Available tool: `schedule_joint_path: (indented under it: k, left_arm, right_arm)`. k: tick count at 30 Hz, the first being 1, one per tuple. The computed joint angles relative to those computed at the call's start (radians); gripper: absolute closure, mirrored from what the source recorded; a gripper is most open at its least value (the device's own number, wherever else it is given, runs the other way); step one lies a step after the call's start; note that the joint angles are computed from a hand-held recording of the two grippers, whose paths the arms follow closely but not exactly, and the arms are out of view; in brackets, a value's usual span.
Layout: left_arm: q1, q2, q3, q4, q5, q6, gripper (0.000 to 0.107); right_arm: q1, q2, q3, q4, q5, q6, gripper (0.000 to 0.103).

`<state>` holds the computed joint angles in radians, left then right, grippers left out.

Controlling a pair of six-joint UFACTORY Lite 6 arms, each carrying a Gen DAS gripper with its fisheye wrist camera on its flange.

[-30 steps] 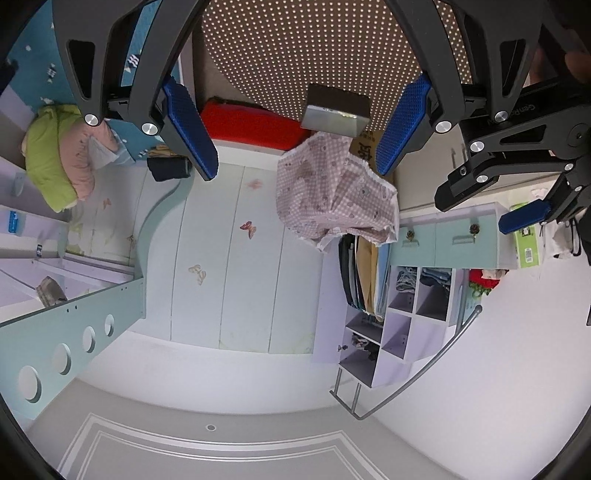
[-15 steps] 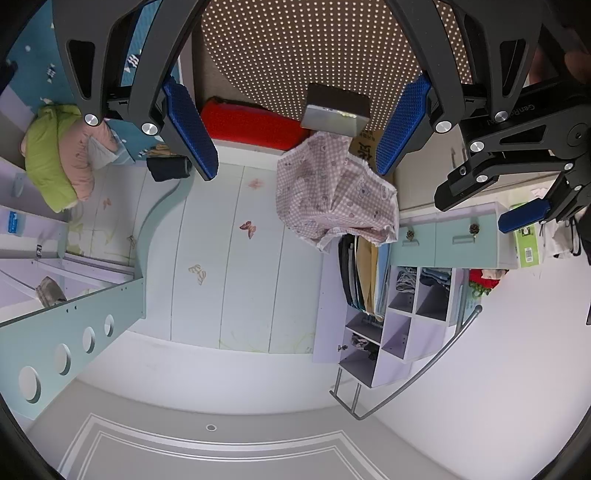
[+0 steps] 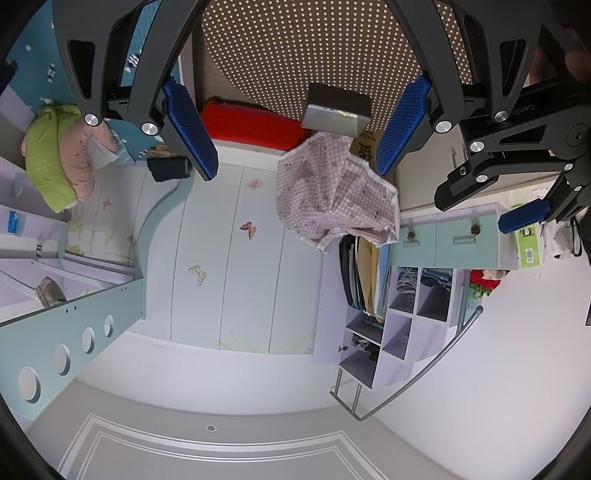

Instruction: Organize jewelry

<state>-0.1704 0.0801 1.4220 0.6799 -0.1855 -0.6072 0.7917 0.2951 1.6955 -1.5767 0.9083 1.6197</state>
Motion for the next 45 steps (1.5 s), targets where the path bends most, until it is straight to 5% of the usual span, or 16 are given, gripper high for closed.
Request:
schedule_joint_path:
  k: [45]
  left_arm:
    - [-0.004, 0.008, 0.014, 0.022, 0.010, -0.021, 0.017]
  right_arm:
    - [-0.018, -0.009, -0.026, -0.008, -0.016, 0.020, 0.019]
